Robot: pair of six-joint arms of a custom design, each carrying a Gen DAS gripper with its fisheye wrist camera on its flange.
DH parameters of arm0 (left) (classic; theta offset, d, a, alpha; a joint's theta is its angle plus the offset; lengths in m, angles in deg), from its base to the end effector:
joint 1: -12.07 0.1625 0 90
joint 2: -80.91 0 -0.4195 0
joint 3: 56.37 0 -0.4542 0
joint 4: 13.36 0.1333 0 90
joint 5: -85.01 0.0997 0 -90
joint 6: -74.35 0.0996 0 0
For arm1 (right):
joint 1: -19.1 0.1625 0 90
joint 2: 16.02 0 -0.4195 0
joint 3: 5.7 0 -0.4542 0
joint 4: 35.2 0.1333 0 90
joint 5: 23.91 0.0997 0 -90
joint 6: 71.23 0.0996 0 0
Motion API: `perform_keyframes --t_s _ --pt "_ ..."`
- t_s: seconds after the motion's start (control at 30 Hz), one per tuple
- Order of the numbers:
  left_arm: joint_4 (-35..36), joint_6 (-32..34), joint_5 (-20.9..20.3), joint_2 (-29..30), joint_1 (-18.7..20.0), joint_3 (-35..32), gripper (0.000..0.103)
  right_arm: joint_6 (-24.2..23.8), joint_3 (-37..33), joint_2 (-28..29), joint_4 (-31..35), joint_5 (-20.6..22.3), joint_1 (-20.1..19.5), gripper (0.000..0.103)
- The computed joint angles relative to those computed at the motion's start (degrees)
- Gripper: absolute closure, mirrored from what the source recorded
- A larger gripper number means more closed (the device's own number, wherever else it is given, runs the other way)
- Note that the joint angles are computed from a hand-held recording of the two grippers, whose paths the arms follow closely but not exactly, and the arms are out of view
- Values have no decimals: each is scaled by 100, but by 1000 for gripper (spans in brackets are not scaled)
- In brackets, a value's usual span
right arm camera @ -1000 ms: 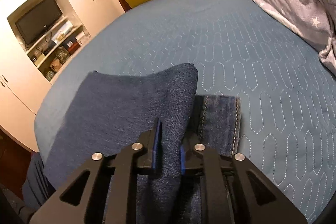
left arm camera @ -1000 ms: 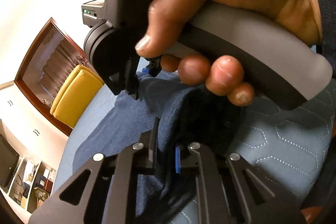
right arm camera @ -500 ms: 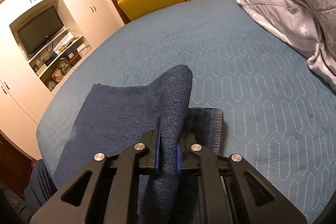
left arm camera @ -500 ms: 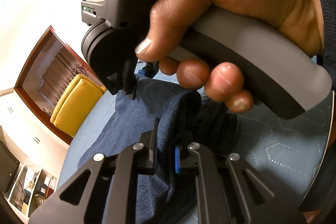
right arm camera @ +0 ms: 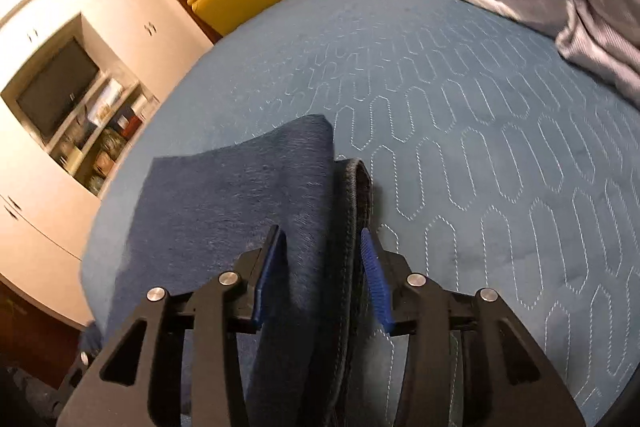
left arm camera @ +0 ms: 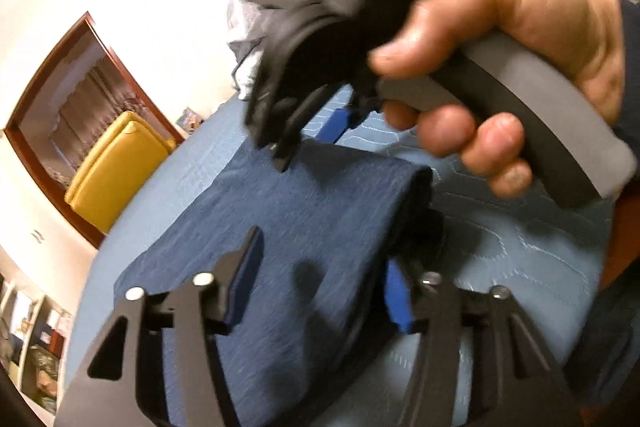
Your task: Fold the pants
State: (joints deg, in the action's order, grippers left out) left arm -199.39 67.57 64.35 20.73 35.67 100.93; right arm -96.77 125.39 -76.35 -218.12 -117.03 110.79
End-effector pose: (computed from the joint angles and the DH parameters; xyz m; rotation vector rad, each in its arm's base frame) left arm -0.1396 -0.3082 0.0387 1.0173 1.7488 -0.8186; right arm 0.1422 -0.4832 0.0437 0.6812 -2.8796 0.5503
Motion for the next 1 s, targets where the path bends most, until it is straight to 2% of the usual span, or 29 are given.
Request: perform_keyframes --t_s 0.07,0.13,0.2,0.23,0.3,0.33,0.4,0.47,0.5,0.53,0.57,0.63,0.73,1.0 --pt "759 -160 -336 -1024 -171 356 42 -39 99 -92 13 10 -43 62" --pt "1097 -316 -623 -2223 -245 626 42 -47 194 -183 43 -34 -61 62" --pt "1491 -49 -875 -3323 13 516 42 -32 341 -337 48 5 -109 62" --pt "1395 224 -992 -3582 312 275 42 -2 459 -451 39 58 -148 62" --pt "923 783 -1792 -3446 1378 -575 42 -20 668 -583 -120 96 -181 63" --pt "1025 790 -2196 -3288 1777 -942 45 -9 759 -614 -247 49 -168 63" --pt "1297 882 -2865 -2801 2520 -1751 54 5 968 -697 -509 -17 -152 72" --pt "2161 532 -3618 -2320 3177 -2557 77 14 1154 -809 -627 126 -216 82" --pt "2478 326 -3860 -2127 3376 -2815 82 -20 1218 -831 -664 140 -219 91" --pt "2774 148 -3962 -1911 3525 -3036 91 -67 1252 -816 -716 79 -195 91" --pt "2909 52 -3875 -1748 3578 -3161 95 -86 1254 -793 -749 -15 -178 92" --pt "2964 141 -3997 -1529 3641 -3197 95 -82 1239 -752 -746 -181 -122 93" --pt "2966 126 -3790 -1203 3682 -3273 95 -79 1211 -679 -711 -432 -57 93" --pt "2747 119 -3933 -1015 3857 -3326 98 -54 1208 -627 -727 -544 -34 93"
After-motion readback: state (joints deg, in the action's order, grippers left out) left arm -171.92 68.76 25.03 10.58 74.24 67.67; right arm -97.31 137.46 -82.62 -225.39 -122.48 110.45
